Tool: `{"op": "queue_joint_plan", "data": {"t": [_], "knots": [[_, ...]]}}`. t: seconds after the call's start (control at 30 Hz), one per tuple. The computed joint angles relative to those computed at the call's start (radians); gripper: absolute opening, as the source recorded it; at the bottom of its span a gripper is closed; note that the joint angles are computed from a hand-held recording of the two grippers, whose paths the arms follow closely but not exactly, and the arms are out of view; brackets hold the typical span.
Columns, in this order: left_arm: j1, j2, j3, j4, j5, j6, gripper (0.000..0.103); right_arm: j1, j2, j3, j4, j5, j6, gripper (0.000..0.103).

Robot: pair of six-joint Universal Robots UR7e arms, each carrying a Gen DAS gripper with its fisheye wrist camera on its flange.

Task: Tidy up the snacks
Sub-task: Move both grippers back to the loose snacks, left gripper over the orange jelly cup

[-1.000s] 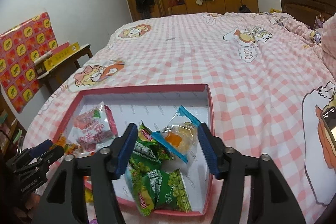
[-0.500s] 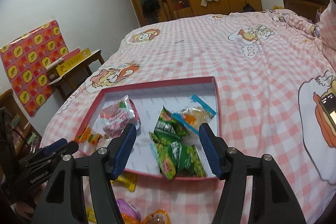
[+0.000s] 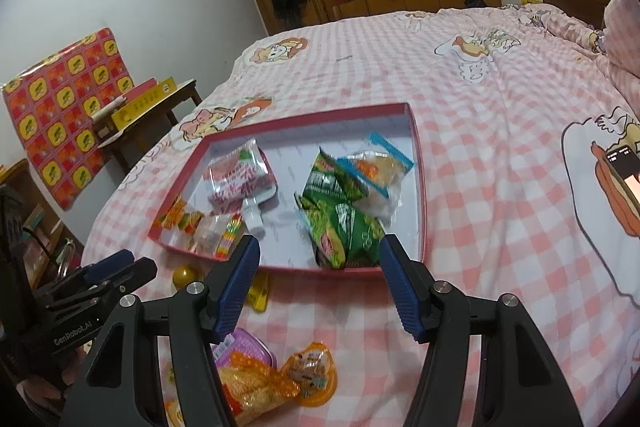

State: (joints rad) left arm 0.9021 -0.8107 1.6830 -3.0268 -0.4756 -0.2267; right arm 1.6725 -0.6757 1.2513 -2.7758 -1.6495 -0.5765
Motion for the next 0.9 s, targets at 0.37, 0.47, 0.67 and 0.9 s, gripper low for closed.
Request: {"op": "queue_joint_plan", "data": {"t": [0.37, 0.47, 0.67, 0.9], "knots": [[0.016, 0.001, 0.004, 0.084, -0.008, -0.07, 0.058, -0.007, -0.025, 0.057, 0.0, -0.008, -0.001, 0.064], [0.024, 0.009, -0.003, 0.097, -0.015, -0.079, 0.058, -0.008, -0.028, 0.068, 0.006, -0.007, 0.001, 0.064], [0.036, 0.024, -0.018, 0.119, -0.022, -0.089, 0.058, -0.009, -0.029, 0.079, 0.021, -0.008, -0.007, 0.064], [0.057, 0.049, -0.059, 0.13, -0.017, -0.097, 0.058, -0.012, -0.024, 0.078, 0.044, -0.012, 0.001, 0.064]]}}
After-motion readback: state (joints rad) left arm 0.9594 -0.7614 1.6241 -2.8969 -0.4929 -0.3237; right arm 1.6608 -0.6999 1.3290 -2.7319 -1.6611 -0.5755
